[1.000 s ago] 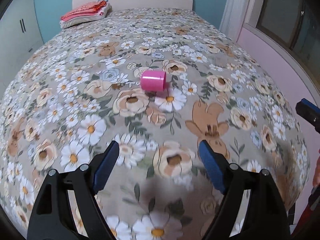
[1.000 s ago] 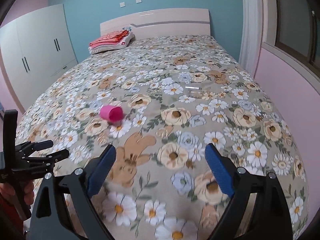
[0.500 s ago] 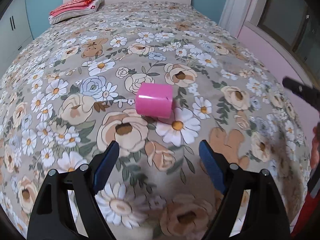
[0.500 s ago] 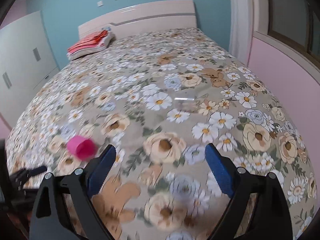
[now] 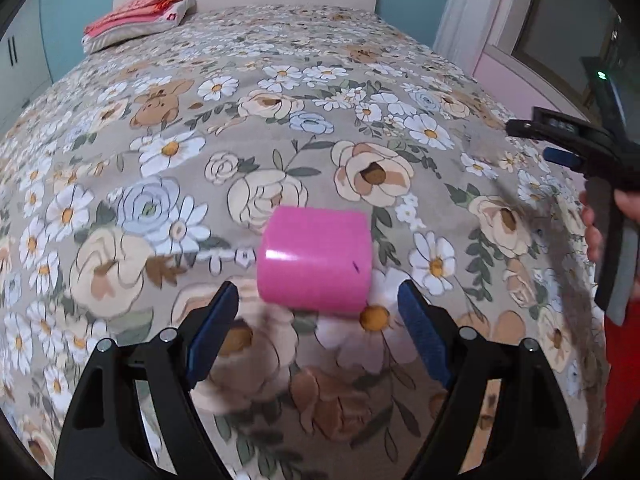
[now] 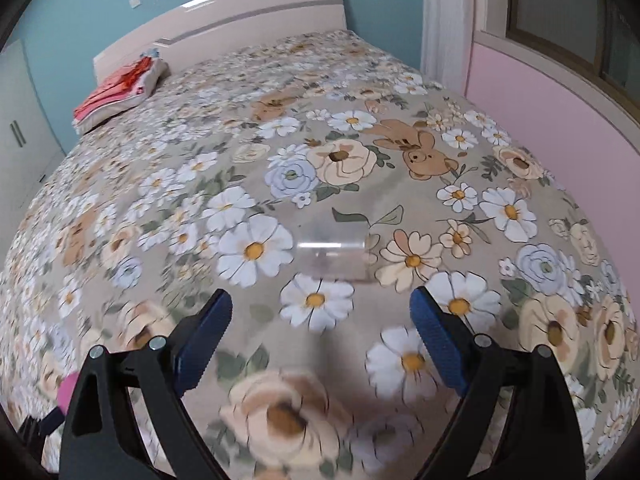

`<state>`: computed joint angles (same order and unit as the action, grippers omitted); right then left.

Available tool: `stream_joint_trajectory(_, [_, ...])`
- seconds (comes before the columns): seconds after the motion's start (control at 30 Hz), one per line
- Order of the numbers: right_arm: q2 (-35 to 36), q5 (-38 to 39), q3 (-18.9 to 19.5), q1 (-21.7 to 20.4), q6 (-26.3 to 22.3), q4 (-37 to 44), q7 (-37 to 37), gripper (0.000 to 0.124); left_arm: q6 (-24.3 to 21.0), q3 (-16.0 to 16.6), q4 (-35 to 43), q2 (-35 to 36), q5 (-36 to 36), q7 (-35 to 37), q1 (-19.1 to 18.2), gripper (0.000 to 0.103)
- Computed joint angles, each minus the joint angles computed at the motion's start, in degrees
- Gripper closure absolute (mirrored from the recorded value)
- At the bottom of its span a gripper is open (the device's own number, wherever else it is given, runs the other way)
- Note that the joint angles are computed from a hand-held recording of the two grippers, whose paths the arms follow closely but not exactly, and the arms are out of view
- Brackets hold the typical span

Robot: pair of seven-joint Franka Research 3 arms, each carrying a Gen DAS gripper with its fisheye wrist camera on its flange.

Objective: Collect trash
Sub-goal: 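Grasp the pink cup with the left tool while the right tool grasps the clear plastic cup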

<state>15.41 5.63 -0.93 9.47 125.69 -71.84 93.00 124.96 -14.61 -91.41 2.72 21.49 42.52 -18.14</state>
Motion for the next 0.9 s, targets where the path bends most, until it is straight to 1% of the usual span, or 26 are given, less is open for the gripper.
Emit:
stream_joint_trajectory(0.1, [3.9,-1.1,-0.5,0.5,-1.0,4.0,2.3,0.032,0.7,0.4,1.0,1.7,0.7,0.3,0.3,0.023])
stream_joint_trajectory(0.17, [6.1,-2.7,-0.9,1.0,-0.8,5.9,3.2,0.032,2.9,0.8,0.8,2.4,-0.5,0.5,0.8,0.023])
stream_joint_trajectory(0.27, [10.3,-2.3,-0.9,0.8,-3.5,10.9,4.3,0.032,4.3,1.1,0.8,3.4,-1.3,0.8,1.2,0.023])
stream_joint_trajectory(0.33, [13.0,-2.1,-1.0,0.7,-5.6,14.3,4.9,0.032,6.4,1.3,0.6,4.2,-2.3,1.6,1.5,0.023])
stream_joint_trajectory(0.47, [18.7,-4.5,-2.0,1.5,-8.9,21.7,5.4,0.032,7.5,1.7,1.2,5.9,-1.2,1.1,1.3,0.023])
stream_joint_trajectory(0.57, [19.7,-4.5,-2.0,1.4,-7.9,22.4,5.6,0.033,7.7,1.9,1.8,6.8,-0.5,0.8,1.2,0.023])
stream_joint_trajectory(0.6, [20.0,-4.3,-1.9,1.3,-7.7,22.6,5.6,0.036,7.8,2.0,2.1,7.1,-0.3,1.1,1.1,0.023])
stream_joint_trajectory(0.67, [19.7,-4.6,-2.1,1.4,-7.2,21.9,6.0,0.059,8.1,2.1,2.3,7.5,0.0,1.3,1.1,0.023])
stream_joint_trajectory(0.73, [18.1,-3.6,-1.6,0.9,-5.2,18.9,5.3,0.068,7.9,2.3,2.5,7.7,0.5,0.6,1.0,0.026])
stream_joint_trajectory(0.77, [18.0,-3.1,-1.4,0.7,-5.0,18.6,5.1,0.068,7.2,2.5,2.9,7.8,1.4,-0.1,0.7,0.041])
stream_joint_trajectory(0.8, [17.4,-2.4,-1.1,0.4,-4.4,17.7,4.8,0.068,7.2,2.6,3.0,7.8,1.8,-0.2,0.7,0.049])
stream_joint_trajectory(0.9, [15.4,-0.5,-0.7,-0.3,-3.6,14.9,4.9,0.068,8.4,2.4,1.9,7.0,0.0,0.7,1.4,0.049])
